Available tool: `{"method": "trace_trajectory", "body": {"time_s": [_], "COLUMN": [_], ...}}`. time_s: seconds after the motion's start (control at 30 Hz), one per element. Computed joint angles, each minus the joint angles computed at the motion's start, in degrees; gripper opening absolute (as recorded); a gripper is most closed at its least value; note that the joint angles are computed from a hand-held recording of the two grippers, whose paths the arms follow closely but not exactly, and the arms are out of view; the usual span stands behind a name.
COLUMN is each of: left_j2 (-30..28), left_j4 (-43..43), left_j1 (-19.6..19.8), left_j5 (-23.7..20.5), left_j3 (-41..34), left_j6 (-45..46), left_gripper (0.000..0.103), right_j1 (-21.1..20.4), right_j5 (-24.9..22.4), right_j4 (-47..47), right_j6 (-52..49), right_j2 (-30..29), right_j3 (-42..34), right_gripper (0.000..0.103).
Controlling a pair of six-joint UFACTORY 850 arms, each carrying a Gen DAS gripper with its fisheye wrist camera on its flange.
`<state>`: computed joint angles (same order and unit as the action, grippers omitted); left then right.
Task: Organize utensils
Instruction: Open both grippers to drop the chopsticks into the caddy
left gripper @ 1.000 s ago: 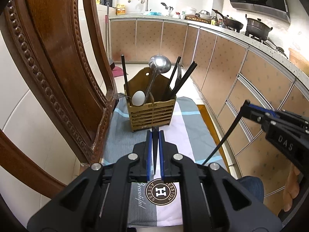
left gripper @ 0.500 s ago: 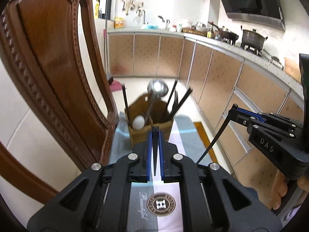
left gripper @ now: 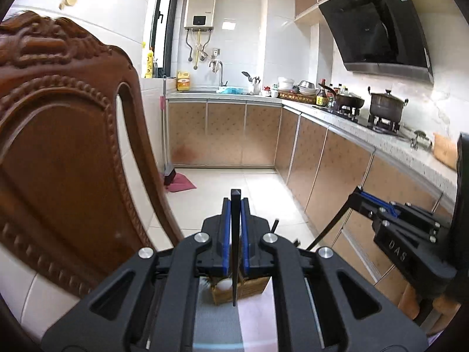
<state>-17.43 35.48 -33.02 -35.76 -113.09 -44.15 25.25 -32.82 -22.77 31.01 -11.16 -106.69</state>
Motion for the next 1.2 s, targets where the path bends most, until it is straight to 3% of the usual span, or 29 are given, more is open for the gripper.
{"method": "trace_trajectory", "body": {"time_s": [0.2,0.37,0.77,1.17,1.2], "left_j2": [-7.8,-9.4,-14.1,-14.4,-13.8], "left_j4": [2.8,13.9,4.6,2.7,3.4], "left_j1": [1.7,1.9,4.6,5.3,5.3], "left_j5": [-1.6,2.0,4.5,4.2,4.6], "left_j3": [-8.8,-5.7,-4.4,-0.8,0.2], "left_j6": [-0.9,-9.5,-4.9,-5.0,-5.9], "left_gripper": [0.007,0.007,0.007,0.007,0.011], "right_j1": [-0.1,-0.3,-1.2,-1.3,-1.2], "right_j5": [-1.0,0.5,2.8,1.7,1.4], "right_j4": [1.6,2.5,5.6,8.3,8.5], "right_j6": [-2.2,-2.9,-4.2,-7.3,-8.1], "right_j2": [-6.1,-9.6,-15.1,-17.5,-17.4], "right_j3": [-7.1,-8.2,-7.4,-7.3,-7.1], "right_gripper": [0.007,0.007,0.007,0.007,0.007]}}
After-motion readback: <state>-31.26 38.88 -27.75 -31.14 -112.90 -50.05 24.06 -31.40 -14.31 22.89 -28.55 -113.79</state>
